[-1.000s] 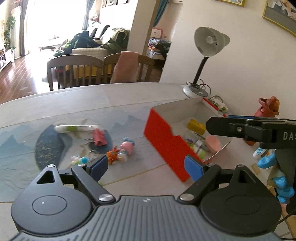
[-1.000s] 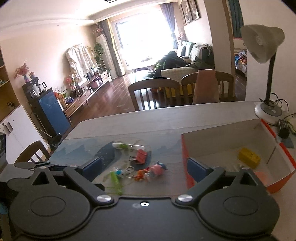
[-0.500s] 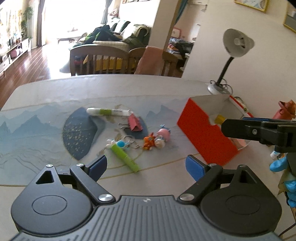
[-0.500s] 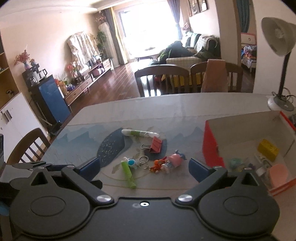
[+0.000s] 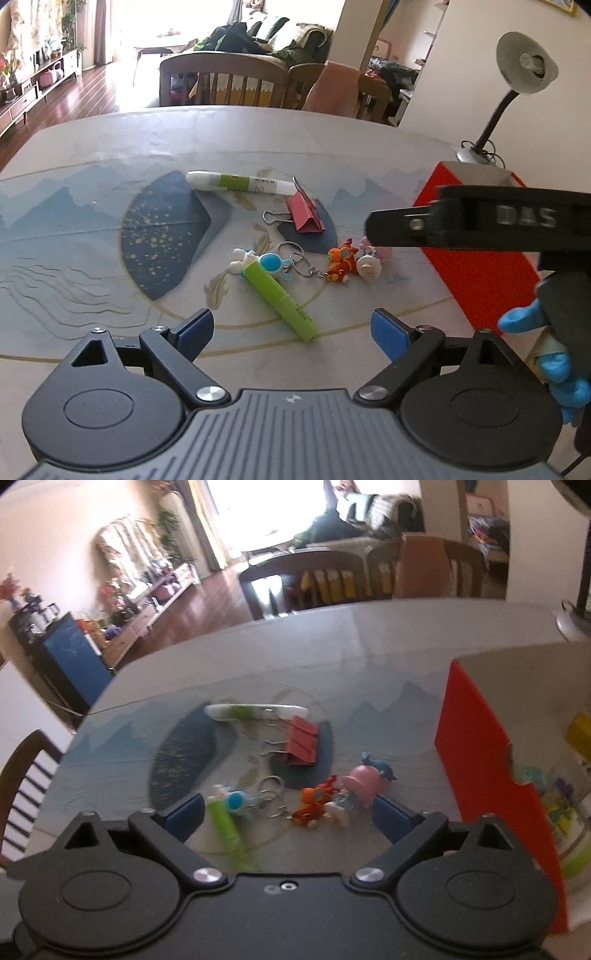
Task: Organize rigid objects
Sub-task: 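Grasp the green highlighter with the left gripper while the right grasps the pink dolphin-hat figure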
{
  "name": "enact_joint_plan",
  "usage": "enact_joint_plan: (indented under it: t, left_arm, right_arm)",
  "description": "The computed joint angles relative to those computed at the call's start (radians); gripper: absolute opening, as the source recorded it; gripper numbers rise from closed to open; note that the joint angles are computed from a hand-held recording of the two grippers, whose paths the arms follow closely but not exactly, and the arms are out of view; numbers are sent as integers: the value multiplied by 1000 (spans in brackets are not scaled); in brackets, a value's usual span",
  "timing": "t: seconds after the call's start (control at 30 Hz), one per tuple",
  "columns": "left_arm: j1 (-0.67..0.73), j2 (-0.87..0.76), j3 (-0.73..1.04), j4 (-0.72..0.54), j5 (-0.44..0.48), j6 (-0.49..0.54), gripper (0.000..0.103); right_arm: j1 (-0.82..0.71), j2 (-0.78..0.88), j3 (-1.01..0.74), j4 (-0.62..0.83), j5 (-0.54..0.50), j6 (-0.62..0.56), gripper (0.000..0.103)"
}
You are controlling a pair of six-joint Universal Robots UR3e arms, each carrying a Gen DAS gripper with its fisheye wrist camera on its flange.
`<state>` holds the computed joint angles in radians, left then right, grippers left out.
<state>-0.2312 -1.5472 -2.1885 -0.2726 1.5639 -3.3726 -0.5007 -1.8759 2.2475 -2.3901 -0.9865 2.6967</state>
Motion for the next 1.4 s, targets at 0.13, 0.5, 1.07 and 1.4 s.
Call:
enact_joint_plan:
  t: [0.13,0.5,1.07,1.4]
  left_arm:
    - [-25,-132,56,62,29,-17,92]
    - [-21,-324,151,142,40,-60,92]
    - [-56,-407,214,166,138,-105,48]
    - [-65,-383,229,88,194,-127,20]
  right_arm:
    - [63,191,-37,-178,-69,114,93]
    - [91,395,-70,-336,-145,240,78]
    - [31,370,-18,-366,-112,217,40]
    - [11,340,2,-352,-99,205,37]
